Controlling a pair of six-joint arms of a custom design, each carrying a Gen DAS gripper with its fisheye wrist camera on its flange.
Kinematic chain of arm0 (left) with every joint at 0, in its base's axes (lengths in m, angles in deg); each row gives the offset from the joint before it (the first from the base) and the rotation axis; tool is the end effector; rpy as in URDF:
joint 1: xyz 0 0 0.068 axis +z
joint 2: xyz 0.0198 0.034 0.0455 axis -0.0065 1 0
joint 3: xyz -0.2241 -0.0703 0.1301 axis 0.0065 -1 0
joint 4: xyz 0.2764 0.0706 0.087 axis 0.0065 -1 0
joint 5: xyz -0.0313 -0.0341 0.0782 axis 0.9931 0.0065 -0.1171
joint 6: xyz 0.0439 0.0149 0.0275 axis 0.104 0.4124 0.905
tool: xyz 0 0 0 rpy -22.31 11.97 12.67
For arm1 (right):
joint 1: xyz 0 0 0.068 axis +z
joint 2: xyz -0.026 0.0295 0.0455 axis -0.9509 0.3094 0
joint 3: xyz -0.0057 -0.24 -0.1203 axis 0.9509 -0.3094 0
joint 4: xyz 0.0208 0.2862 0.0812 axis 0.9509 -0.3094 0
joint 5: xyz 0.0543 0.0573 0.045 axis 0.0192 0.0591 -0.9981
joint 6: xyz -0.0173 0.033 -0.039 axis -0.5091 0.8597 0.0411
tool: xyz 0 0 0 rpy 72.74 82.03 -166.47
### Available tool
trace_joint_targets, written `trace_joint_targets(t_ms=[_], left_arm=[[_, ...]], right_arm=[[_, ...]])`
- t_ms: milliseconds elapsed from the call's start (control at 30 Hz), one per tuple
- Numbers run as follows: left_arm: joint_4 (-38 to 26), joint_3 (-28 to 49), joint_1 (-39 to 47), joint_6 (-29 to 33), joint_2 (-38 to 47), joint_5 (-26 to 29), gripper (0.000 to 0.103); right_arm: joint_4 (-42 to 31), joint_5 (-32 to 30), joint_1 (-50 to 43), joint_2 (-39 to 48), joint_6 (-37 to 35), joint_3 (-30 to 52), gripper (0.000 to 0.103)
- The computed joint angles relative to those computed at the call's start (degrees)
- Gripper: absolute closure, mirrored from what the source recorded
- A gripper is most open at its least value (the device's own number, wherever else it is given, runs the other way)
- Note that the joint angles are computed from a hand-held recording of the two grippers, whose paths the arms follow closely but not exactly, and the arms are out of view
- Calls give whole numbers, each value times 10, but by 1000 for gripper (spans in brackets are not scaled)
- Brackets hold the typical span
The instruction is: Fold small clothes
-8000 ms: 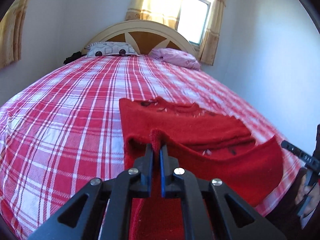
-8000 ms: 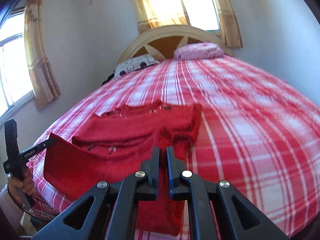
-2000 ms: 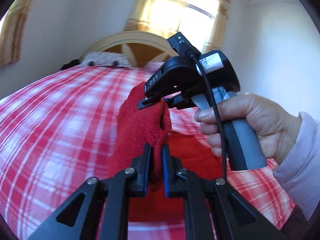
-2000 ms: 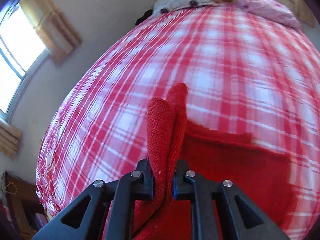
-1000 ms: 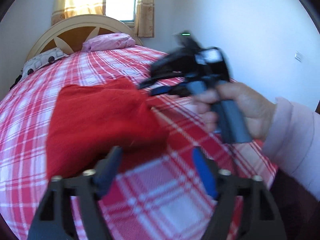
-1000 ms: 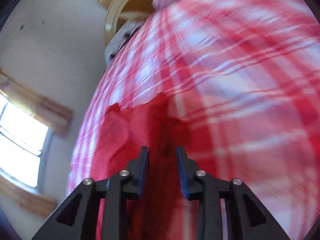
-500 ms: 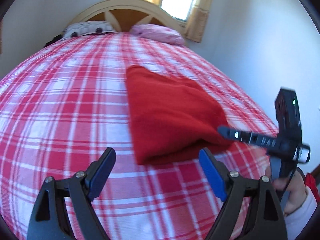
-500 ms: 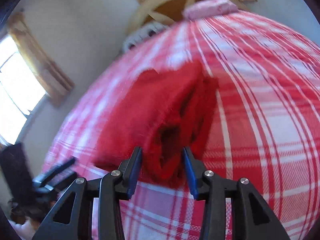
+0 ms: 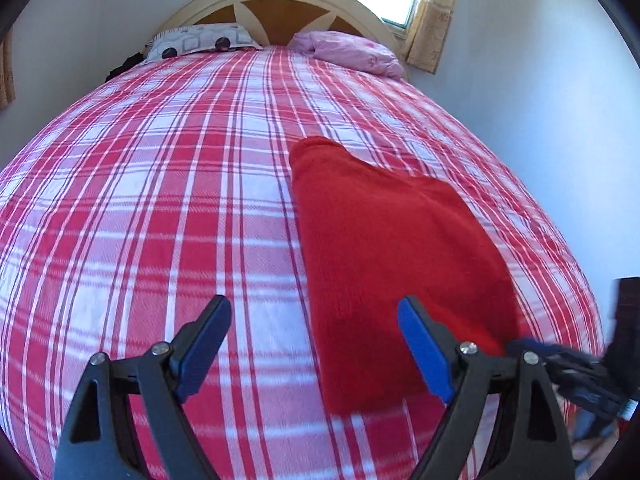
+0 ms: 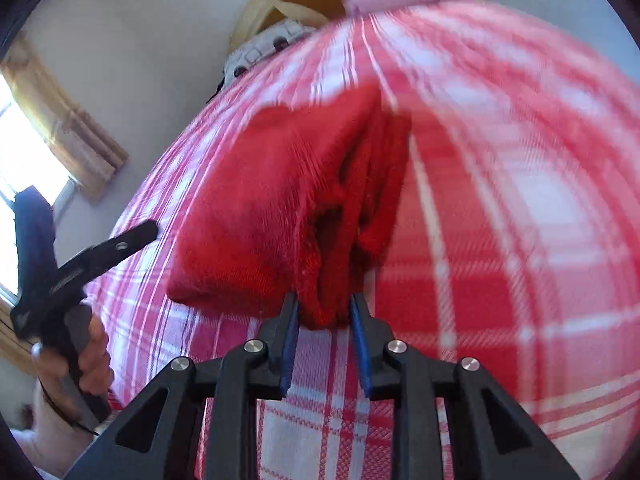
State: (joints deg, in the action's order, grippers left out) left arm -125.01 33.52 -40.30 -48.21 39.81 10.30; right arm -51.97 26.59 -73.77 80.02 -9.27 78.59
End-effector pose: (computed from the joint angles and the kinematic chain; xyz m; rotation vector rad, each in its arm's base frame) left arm 0.2264 -0.1784 0.3327 -0.0098 2.4013 -0.3256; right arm 0.2114 0.0066 0.3116 -0.1117 2.4051 0.4612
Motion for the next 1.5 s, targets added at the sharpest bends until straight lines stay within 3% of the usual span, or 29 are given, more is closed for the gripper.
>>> trace_joint_targets(t_ms=[200, 333, 400, 467, 633, 700, 800, 867, 1000, 1133, 1267, 1333, 1500], left_arm=[[16, 8, -13, -19, 50, 9, 16], [10, -21, -72, -11, 43, -75, 14], [6, -35, -95, 17, 47, -124, 12], [22, -57, -99, 35, 33, -134, 12], [6, -37, -67, 52, 32, -85, 8], [-14, -23, -50, 48, 27, -55, 8], [-22, -18, -40, 50, 1, -66, 8], [-17, -8, -25, 58, -4, -73, 6], [-2, 52, 25, 63, 51, -35, 4], [-9, 139, 62, 53, 167, 10, 5], [0, 162, 64, 41, 227, 39, 4], [10, 159, 61, 32, 238, 36, 3], [34, 148, 53, 26, 240, 30, 2]], right_arm=[[74, 74, 87, 59, 27, 42, 77], [108, 122, 120, 98, 4, 11, 77], [109, 120, 111, 75, -9, -14, 77], [98, 101, 96, 57, -15, -29, 77], [67, 84, 92, 34, -29, -27, 76], [57, 66, 85, 43, -25, -10, 71], [69, 21, 57, 28, 1, 3, 55], [101, 6, 37, 21, 37, 3, 28], [142, 15, 18, 96, 82, 44, 26], [165, 41, 20, 194, 109, 84, 26], [173, 79, 26, 265, 129, 97, 26], [236, 51, 12, 246, 157, 45, 26], [260, 23, -2, 240, 161, 25, 26]])
